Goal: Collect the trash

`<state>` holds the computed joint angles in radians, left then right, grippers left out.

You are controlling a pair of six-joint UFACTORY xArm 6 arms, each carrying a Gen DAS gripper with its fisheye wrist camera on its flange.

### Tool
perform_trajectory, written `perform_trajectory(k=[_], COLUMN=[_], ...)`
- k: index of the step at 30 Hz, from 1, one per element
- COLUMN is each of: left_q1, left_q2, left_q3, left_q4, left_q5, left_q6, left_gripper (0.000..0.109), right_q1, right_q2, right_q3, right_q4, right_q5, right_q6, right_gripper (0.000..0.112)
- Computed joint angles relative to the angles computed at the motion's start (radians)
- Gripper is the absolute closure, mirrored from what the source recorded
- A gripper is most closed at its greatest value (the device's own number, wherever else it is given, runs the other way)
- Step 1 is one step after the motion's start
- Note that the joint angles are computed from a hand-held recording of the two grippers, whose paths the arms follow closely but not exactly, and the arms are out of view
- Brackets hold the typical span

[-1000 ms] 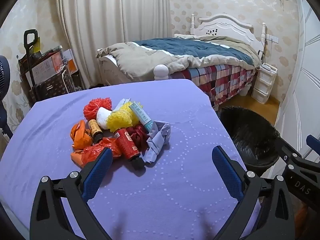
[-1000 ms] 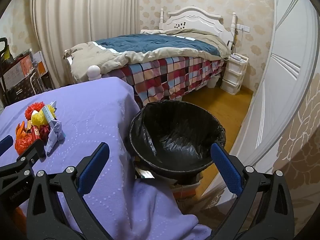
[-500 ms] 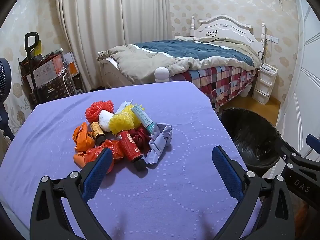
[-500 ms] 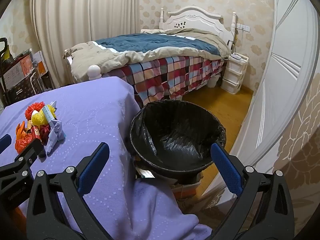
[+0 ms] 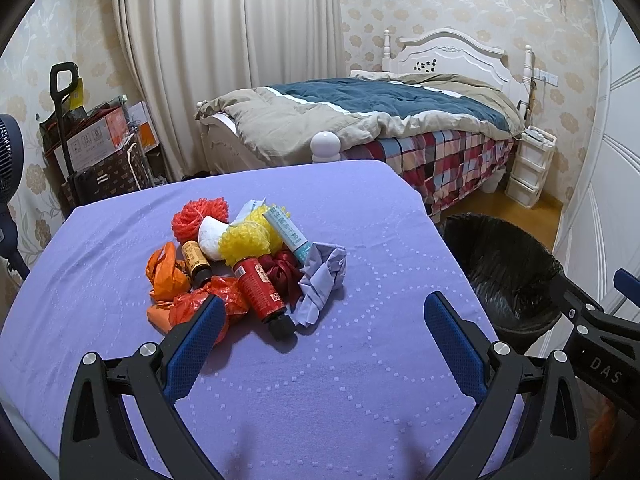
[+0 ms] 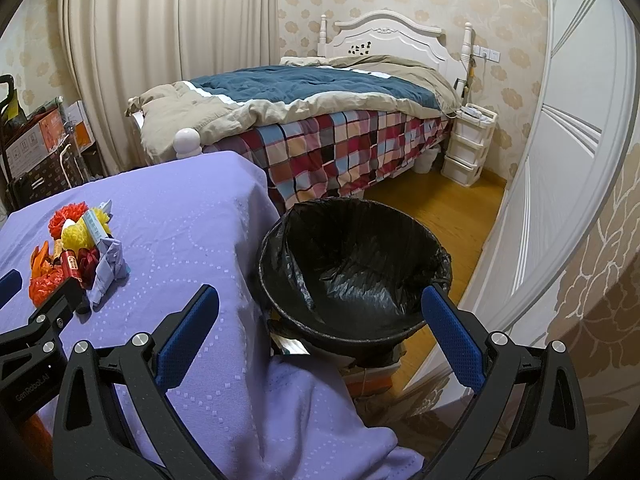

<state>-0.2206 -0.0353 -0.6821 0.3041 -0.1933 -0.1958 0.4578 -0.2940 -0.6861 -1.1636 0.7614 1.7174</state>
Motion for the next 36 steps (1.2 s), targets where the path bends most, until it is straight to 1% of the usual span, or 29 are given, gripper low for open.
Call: perform_trajectory(k=[4, 5, 6, 8, 9, 10, 11, 12, 13, 14, 22, 24, 26, 28, 29, 36], left_q1=[0.001, 0.008, 0.006, -0.01, -0.01, -0.002, -0.002, -0.005, -0.017, -0.019, -0.023, -0.037, -0.041, -0.041, -0.045, -0.044], left_q2=[0.001, 0.002, 0.001, -0.001, 0.0, 0.0, -0.001, -0.002, -0.002, -0.003, -0.002, -0.001, -0.001, -0.002, -0.001, -0.001], left_q3=[0.0, -0.003, -0.002, 0.004, 0.003, 0.001, 0.001, 0.003, 0.006, 0.007, 0.007, 0.009, 0.01, 0.01, 0.01, 0.01], left_q4=[0.003, 0.037, 0.029, -0.049, -0.05, -0.009, -0.01, -0.023, -0.078, -0.091, -0.106, -0.165, -0.186, -0.184, -0.206, -0.198], left_q5=[-0.002, -0.001, -0.001, -0.003, -0.002, 0.0, 0.0, 0.001, -0.002, -0.002, -0.002, -0.003, -0.002, -0.002, -0.003, -0.003], left_q6=[-0.001, -0.032, -0.024, 0.045, 0.044, 0.007, 0.008, 0.018, 0.068, 0.08, 0.091, 0.142, 0.16, 0.157, 0.176, 0.17], left_gripper=[0.011, 0.011, 0.011, 0.011, 0.011, 0.011, 0.011, 0.011, 0.011, 0.011, 0.011, 0.011, 0.011, 0.011, 0.011, 0.011], right_q1=[0.0, 0.0, 0.0, 0.0, 0.0, 0.0, 0.0, -0.001, -0.001, -0.001, -0.003, -0.004, -0.004, -0.004, -0.004, -0.007], right_q2=[0.001, 0.001, 0.001, 0.002, 0.002, 0.002, 0.002, 0.002, 0.002, 0.003, 0.002, 0.002, 0.001, 0.0, 0.0, 0.0], right_q3=[-0.001, -0.001, -0.001, -0.001, -0.001, -0.001, -0.001, -0.001, -0.001, -0.001, 0.001, 0.001, 0.002, 0.003, 0.003, 0.006], right_q4=[0.001, 0.001, 0.001, 0.002, 0.002, 0.002, 0.001, 0.002, 0.001, 0.001, 0.0, 0.001, 0.002, 0.002, 0.003, 0.0], right_q5=[0.0, 0.0, 0.0, 0.0, 0.0, 0.0, 0.0, -0.001, -0.001, -0.002, -0.003, -0.004, -0.005, -0.005, -0.005, -0.008], right_q6=[-0.001, -0.001, -0.001, -0.001, -0.001, -0.001, 0.0, 0.0, 0.0, 0.0, 0.0, 0.0, -0.001, -0.001, -0.002, 0.0], right_gripper=[0.013, 0.013, 0.013, 0.013, 0.013, 0.013, 0.013, 0.013, 0.013, 0.013, 0.013, 0.013, 0.013, 0.013, 0.013, 0.013])
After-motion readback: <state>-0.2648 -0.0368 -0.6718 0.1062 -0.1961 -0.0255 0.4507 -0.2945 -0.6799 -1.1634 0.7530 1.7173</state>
